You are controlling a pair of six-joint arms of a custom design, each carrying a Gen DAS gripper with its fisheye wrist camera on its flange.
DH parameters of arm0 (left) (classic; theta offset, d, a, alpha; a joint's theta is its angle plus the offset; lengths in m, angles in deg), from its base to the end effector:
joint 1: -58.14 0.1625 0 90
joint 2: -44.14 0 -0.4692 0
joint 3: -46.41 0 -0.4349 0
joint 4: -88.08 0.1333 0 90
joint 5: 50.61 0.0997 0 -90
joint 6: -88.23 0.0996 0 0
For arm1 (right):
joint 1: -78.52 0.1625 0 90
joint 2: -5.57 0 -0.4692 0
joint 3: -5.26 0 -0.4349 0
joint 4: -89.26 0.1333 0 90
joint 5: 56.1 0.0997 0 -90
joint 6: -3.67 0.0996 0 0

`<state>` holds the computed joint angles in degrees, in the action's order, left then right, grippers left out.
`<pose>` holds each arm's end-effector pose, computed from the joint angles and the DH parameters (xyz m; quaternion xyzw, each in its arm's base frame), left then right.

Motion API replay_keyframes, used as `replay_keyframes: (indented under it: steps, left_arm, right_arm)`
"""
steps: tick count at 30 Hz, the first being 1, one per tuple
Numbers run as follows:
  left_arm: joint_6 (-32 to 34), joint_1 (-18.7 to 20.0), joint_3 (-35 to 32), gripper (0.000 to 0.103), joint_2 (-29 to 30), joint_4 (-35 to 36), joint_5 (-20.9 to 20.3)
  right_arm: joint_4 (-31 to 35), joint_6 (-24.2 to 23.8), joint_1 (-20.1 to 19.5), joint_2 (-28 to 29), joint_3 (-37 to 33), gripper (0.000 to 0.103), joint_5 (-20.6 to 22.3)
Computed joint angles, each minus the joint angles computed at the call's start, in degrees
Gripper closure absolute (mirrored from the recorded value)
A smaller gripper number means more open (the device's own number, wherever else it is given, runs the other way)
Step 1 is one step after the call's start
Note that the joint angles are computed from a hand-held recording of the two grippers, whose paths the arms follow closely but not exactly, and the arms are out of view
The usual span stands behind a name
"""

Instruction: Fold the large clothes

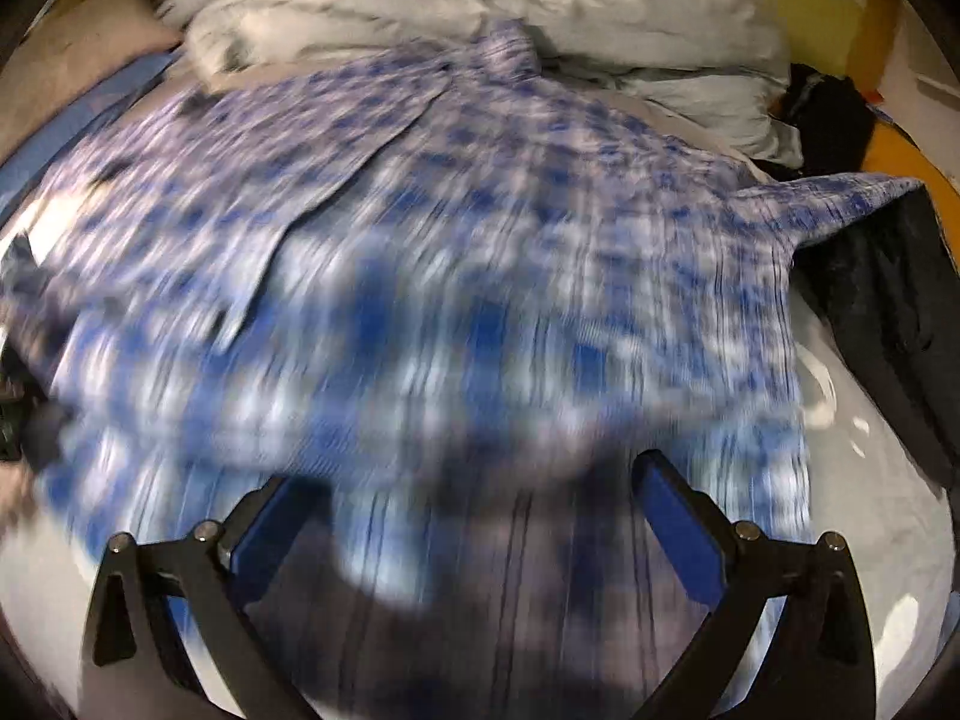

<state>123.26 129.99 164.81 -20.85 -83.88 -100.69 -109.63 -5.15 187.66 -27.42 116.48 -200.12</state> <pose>0.0062 -0.6142 0.2191 0.3325 0.8522 -0.1807 0.3613 0.2458 -0.5475 -0.0073 0.0911 -0.8628 0.2740 0.4150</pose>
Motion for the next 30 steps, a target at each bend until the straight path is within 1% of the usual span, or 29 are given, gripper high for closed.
replay_keyframes:
  steps: [2, 3, 5, 7, 10, 13, 16, 17, 19, 21, 23, 25, 27, 28, 30]
  left_arm:
    - [-0.7, -0.1, -3.0, 0.002, 2.5, -2.9, 1.0]
    - [-1.2, -0.3, -4.2, 0.002, 3.3, -4.2, 1.3]
    - [-2.2, -0.4, -5.8, 0.002, 3.5, -5.3, 1.2]
    - [-3.2, -0.6, -6.2, 0.002, 2.3, -4.8, 0.3]
    - [-1.7, -0.8, -4.2, 0.002, -0.8, -6.2, -1.2]
    - [0.6, -0.4, -0.9, 0.002, -5.1, -9.5, -1.2]
    - [0.1, 1.2, 1.7, 0.002, -9.9, -10.2, -1.6]
    - [-0.7, 2.0, 2.0, 0.002, -11.3, -9.5, -2.0]
    - [-2.4, 3.7, 2.3, 0.006, -14.1, -6.3, -4.1]
    - [-4.2, 5.4, 2.3, 0.024, -16.0, -3.1, -5.6]
    - [-6.8, 6.9, 2.0, 0.029, -17.4, 0.8, -7.2]
    - [-9.5, 8.2, 1.3, 0.038, -17.9, 4.0, -8.8]
    - [-11.0, 9.0, 0.4, 0.048, -17.4, 5.6, -9.0]
    - [-11.2, 9.2, 0.2, 0.050, -17.1, 5.9, -8.8]
    - [-12.2, 10.1, -0.8, 0.060, -16.4, 7.4, -8.7]
  right_arm:
    - [-2.6, 1.3, -1.1, -0.2, -1.0, 0.000, 1.3]
    - [-3.8, 2.3, -1.5, -0.4, -1.4, 0.000, 1.2]
    - [-5.4, 3.7, -1.9, -1.2, -1.4, 0.000, 1.1]
    - [-5.9, 4.5, -1.9, -2.3, -0.8, 0.000, 1.1]
    - [-9.8, 3.2, -0.8, -4.4, 2.4, 0.000, 0.8]
    - [-12.2, 3.2, 0.6, -6.6, 5.1, 0.000, -0.3]
    - [-13.7, 5.9, 1.5, -9.5, 8.9, 0.000, 0.8]
    - [-14.6, 6.7, 1.8, -10.4, 10.2, 0.000, 1.1]
    - [-16.6, 8.5, 2.2, -11.7, 12.9, 0.000, 1.5]
    - [-18.7, 10.3, 2.5, -12.7, 15.7, 0.000, 1.7]
    - [-19.5, 12.7, 2.6, -13.6, 18.1, 0.000, 2.3]
    - [-20.5, 14.2, 2.6, -14.3, 20.3, 0.000, 3.5]
    - [-24.5, 12.8, 2.7, -13.7, 21.7, 0.000, 4.7]
    - [-26.6, 11.9, 2.9, -13.2, 21.9, 0.000, 4.6]
    - [-27.7, 10.7, 3.3, -12.9, 22.0, 0.000, 4.1]
